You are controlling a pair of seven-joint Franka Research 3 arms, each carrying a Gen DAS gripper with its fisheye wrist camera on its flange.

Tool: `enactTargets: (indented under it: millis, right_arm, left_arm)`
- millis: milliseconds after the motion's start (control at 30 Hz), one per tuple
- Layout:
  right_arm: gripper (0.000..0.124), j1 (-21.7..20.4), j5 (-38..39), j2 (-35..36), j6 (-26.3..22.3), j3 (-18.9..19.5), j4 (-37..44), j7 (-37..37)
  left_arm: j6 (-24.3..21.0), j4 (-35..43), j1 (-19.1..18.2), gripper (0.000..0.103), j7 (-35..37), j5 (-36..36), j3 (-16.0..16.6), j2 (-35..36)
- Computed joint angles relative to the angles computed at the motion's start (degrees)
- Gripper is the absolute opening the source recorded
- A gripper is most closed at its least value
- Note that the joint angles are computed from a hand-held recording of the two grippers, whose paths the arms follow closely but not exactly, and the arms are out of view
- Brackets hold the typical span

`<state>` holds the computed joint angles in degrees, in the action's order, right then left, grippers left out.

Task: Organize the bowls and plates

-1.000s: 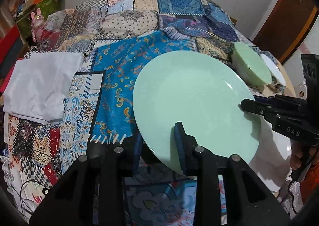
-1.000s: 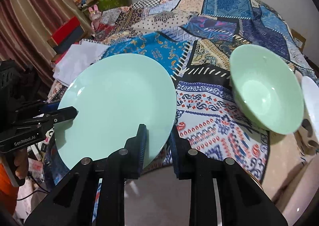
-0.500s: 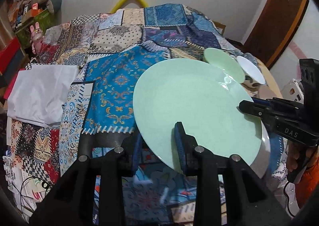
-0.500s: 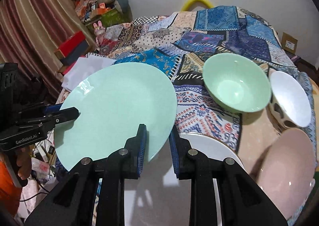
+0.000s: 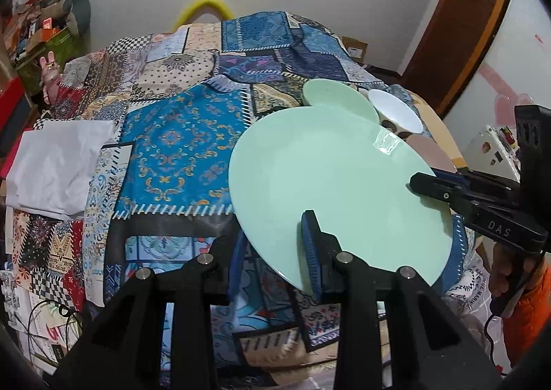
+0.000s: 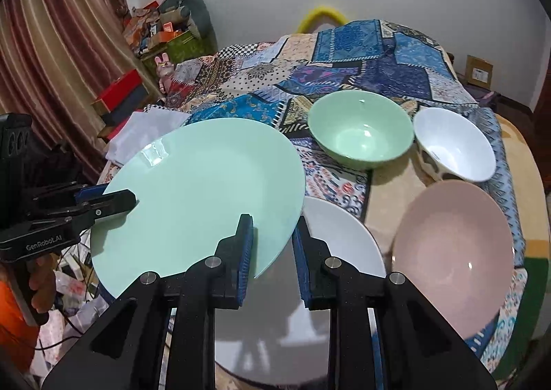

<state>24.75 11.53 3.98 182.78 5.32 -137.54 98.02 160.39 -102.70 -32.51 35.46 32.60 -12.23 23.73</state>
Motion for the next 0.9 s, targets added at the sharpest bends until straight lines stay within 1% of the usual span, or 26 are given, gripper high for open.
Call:
enactTargets:
  millis: [100, 233, 300, 400, 500, 600, 733, 900]
  right_arm:
    - [0.021, -1.8, 4.4, -1.1, 0.8, 2.4, -1.7, -3.2]
    - [0.021, -1.4, 5.4, -2.2, 1.5, 2.2, -3.6, -3.2]
    - [0.021, -2.4, 10.2, -2.5, 1.7, 3.9, -4.2, -7.0]
    - [0.021, -2.6, 16.8, -2.9, 1.8, 5.0, -4.9, -12.1]
    - [0.021, -2.1, 21.4, -3.1, 1.9, 5.1, -5.4, -15.5]
    - [0.021, -1.6, 28.3, -3.2, 2.0, 5.4, -5.7, -20.9]
    - [0.021, -0.7, 31.3, -3.3, 2.0, 4.9, -6.2, -22.6]
    - [0.021, -0.6, 35.7, -3.0, 1.5, 4.8, -6.5, -25.6]
  left_arm:
    - [-0.1, 0.2, -0.6, 0.032, -0.4, 0.3, 0.0, 0.1]
    - [-0.3, 0.6, -1.3, 0.032, -0.8, 0.5, -0.1, 0.7]
    - [-0.3, 0.8, -1.4, 0.032, -0.6, 0.3, -0.4, 1.2]
    - [-0.4, 1.3, -1.7, 0.032, -0.2, -0.3, -0.7, 1.9]
    - [-0.3, 1.8, -1.8, 0.032, 0.5, -1.0, -1.0, 2.8]
    - [-0.4, 2.5, -1.8, 0.032, 1.4, -2.1, -1.3, 3.8]
    - [-0.5, 3.4, -1.6, 0.032, 3.2, -4.4, -2.2, 5.3]
    - [-1.2, 5.1, -1.9, 0.032, 5.2, -6.2, -2.4, 7.2]
